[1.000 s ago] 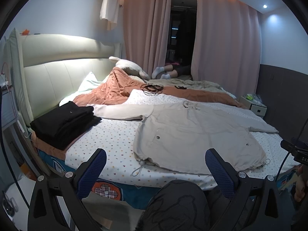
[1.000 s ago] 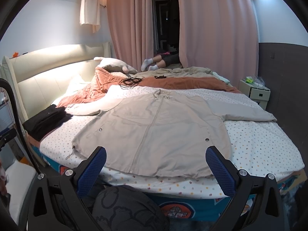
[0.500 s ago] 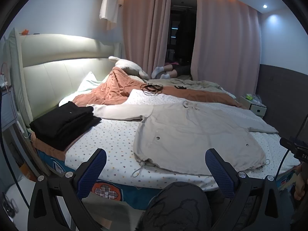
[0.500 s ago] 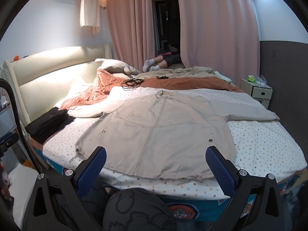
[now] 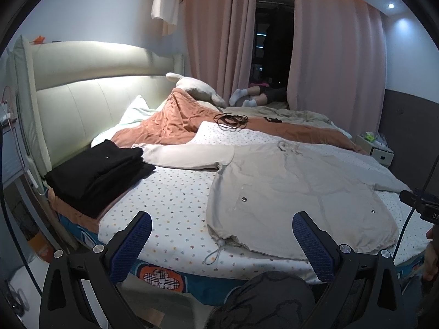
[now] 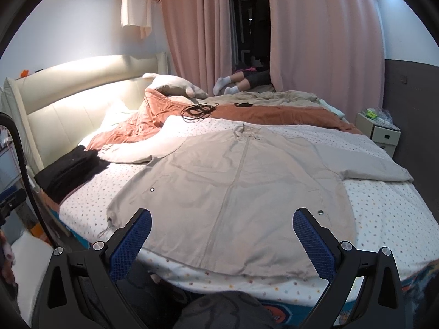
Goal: Fold large clothes
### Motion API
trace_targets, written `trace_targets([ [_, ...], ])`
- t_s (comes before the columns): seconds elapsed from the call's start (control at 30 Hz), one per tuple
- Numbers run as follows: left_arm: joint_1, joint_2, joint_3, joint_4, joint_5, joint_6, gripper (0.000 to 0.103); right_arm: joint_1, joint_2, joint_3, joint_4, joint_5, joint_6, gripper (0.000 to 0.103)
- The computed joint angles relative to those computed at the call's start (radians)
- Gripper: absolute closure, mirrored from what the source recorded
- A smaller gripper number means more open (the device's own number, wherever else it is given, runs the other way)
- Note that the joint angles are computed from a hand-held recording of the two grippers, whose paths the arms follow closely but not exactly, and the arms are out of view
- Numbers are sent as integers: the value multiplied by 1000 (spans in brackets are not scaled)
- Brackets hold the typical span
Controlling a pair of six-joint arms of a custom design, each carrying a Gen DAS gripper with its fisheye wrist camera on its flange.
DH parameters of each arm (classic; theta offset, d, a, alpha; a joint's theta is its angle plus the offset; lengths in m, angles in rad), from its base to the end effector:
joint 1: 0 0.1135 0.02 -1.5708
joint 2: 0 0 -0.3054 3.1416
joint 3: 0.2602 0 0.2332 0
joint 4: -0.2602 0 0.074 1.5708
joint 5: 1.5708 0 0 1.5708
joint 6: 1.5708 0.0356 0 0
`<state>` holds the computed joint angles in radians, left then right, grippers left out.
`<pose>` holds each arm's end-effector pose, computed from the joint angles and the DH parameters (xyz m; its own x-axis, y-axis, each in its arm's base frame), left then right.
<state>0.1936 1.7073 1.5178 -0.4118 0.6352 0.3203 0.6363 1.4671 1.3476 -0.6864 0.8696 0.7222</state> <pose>0.3758 0.0522 0.3745 -0.4245 0.1750 -0.8883 0.4835 0.8733 -0.0590 0.2465 0.1483 0.3800 -0.4075 0.2292 -0.8840 0.4152 0.9086 0.0441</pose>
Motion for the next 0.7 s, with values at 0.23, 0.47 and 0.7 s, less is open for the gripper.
trace_targets([
  [0.23, -23, 132, 182, -66, -45, -40, 0, -152, 114, 87, 154, -153, -175, 0],
  [0.47, -61, 286, 420, -132, -123, -88, 1, -257, 255, 228, 204, -272, -263, 0],
  [0.7, -89, 458, 713, -228, -174, -131, 2, -336, 378, 383, 203, -360, -297, 0],
])
